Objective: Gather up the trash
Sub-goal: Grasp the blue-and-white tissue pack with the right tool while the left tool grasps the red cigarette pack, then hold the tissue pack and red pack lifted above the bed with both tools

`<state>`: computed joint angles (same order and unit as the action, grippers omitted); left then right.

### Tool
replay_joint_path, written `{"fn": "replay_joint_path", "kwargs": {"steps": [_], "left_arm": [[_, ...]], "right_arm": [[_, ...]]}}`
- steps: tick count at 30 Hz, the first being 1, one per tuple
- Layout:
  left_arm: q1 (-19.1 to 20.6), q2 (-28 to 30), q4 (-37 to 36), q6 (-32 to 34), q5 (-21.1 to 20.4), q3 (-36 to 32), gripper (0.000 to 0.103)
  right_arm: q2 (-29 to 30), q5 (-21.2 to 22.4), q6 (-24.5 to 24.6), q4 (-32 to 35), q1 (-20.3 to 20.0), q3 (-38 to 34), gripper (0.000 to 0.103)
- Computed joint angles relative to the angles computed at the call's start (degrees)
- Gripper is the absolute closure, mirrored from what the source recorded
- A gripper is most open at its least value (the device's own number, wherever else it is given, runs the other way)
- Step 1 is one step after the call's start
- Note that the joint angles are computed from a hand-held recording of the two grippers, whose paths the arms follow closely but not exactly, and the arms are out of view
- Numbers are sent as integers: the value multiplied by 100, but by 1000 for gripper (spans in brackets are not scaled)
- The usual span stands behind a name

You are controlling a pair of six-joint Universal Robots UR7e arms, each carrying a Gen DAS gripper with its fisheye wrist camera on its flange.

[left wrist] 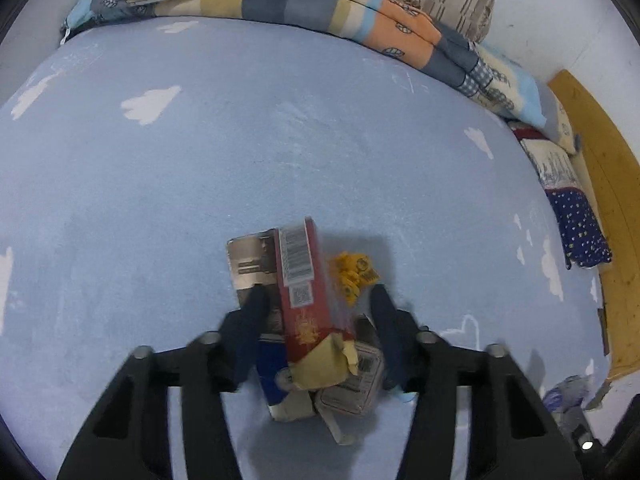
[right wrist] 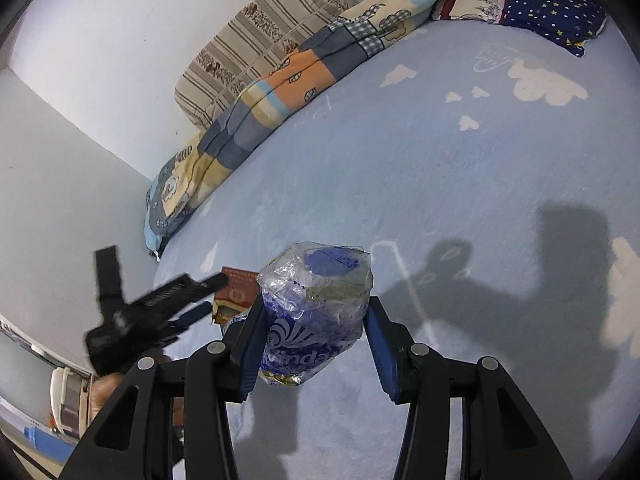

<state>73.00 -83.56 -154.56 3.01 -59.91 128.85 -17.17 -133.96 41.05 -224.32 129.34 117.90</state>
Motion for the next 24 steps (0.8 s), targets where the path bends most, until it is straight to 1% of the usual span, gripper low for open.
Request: {"fn": "replay_joint_path", "kwargs": {"steps": [1,2,3,4,6,9,13,16,18,21,22,24], "left_arm": [[-64,27,-111,101,90,60,72],[-110,37,-137,135,161,97,78],[-152,21,-214,147,206,158,79],[-179,-31,-260,162,195,214,80],[-153,-185,-242,259,26,298,81],[-161,-667,-75,423,-201,462,81],[-125,-1503,411,574,-546,655,81],[-117,-2333,923,736,-699,855,81],[-78,-2702,1208,776,-780,946,81],[-50,-3360,1660,901,-718,1172,81],[-26,-3593,1758,974,-668,1287,81],[39,-3850,1832,1121,-595,1465,80]], "right_arm": [[-10,-6,-24,-30,-2,11,52],[-17,-37,-45,-39,5,14,52],[-21,-90,-56,-31,19,15,52],[-24,-129,-64,-24,29,14,52],[-26,-179,-67,-12,52,14,52],[-14,-239,-41,34,95,-11,52],[-3,-332,-144,206,167,-90,52],[24,-332,-206,326,214,-150,52],[52,-127,-298,436,212,-193,52],[143,180,-395,702,287,-317,52],[167,224,-404,776,324,-353,52],[243,267,-382,1002,457,-463,52]]}}
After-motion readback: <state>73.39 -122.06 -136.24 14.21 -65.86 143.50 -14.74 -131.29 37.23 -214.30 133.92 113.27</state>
